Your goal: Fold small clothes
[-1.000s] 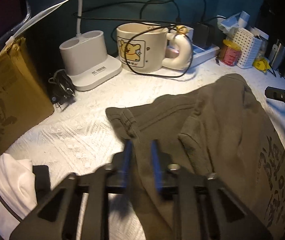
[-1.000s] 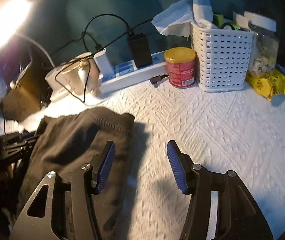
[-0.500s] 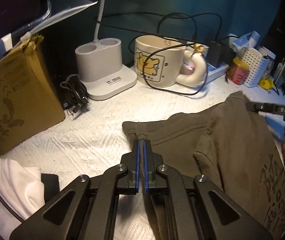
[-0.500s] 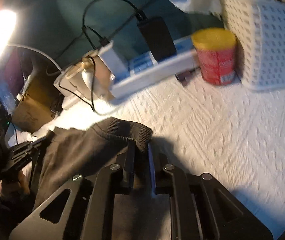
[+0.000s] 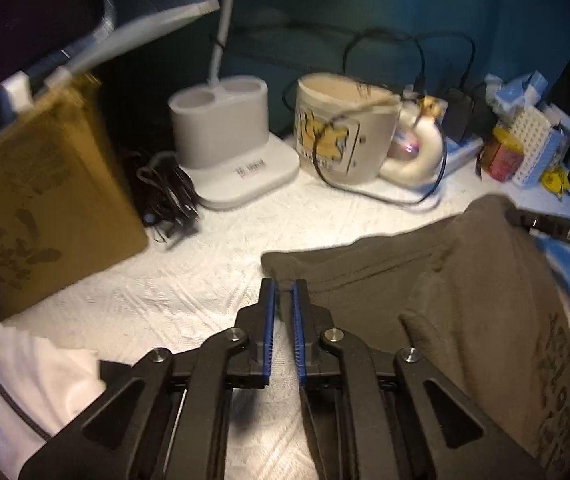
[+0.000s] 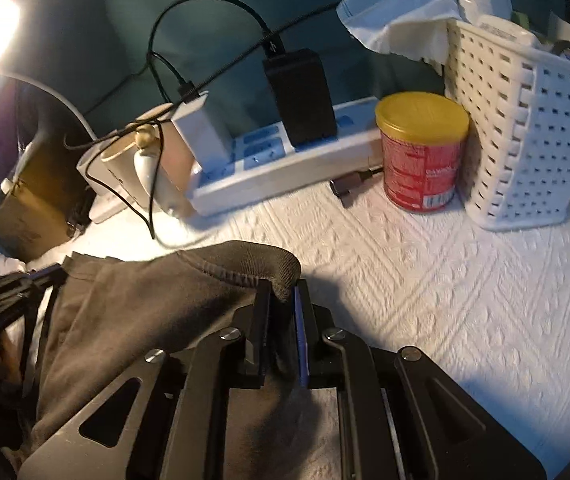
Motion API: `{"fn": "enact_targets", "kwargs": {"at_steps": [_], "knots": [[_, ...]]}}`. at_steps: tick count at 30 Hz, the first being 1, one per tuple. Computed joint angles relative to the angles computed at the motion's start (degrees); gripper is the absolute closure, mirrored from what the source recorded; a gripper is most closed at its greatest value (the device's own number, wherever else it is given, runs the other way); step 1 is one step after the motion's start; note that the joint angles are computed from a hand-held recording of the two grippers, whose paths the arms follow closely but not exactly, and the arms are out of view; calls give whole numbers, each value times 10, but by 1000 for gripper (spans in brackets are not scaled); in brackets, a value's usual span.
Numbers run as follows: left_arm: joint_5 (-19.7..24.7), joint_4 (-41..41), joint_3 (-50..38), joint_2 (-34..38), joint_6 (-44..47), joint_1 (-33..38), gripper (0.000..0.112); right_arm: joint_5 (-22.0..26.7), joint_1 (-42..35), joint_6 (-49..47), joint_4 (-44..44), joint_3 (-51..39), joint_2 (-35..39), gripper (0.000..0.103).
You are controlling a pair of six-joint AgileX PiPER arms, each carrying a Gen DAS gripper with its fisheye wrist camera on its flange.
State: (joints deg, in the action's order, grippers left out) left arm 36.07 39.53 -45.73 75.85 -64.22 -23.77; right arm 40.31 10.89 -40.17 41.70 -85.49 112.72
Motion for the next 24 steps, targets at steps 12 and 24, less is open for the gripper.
{"fn": "enact_targets", "kwargs": {"at_steps": [12,24], "knots": [[-39,-52,-33,52,66,-68,49,-16,0,16,-31,40,-36,85],[-15,-65,-24,-2,92,-49,104,24,-15,-19,19,22,-12,84]]}}
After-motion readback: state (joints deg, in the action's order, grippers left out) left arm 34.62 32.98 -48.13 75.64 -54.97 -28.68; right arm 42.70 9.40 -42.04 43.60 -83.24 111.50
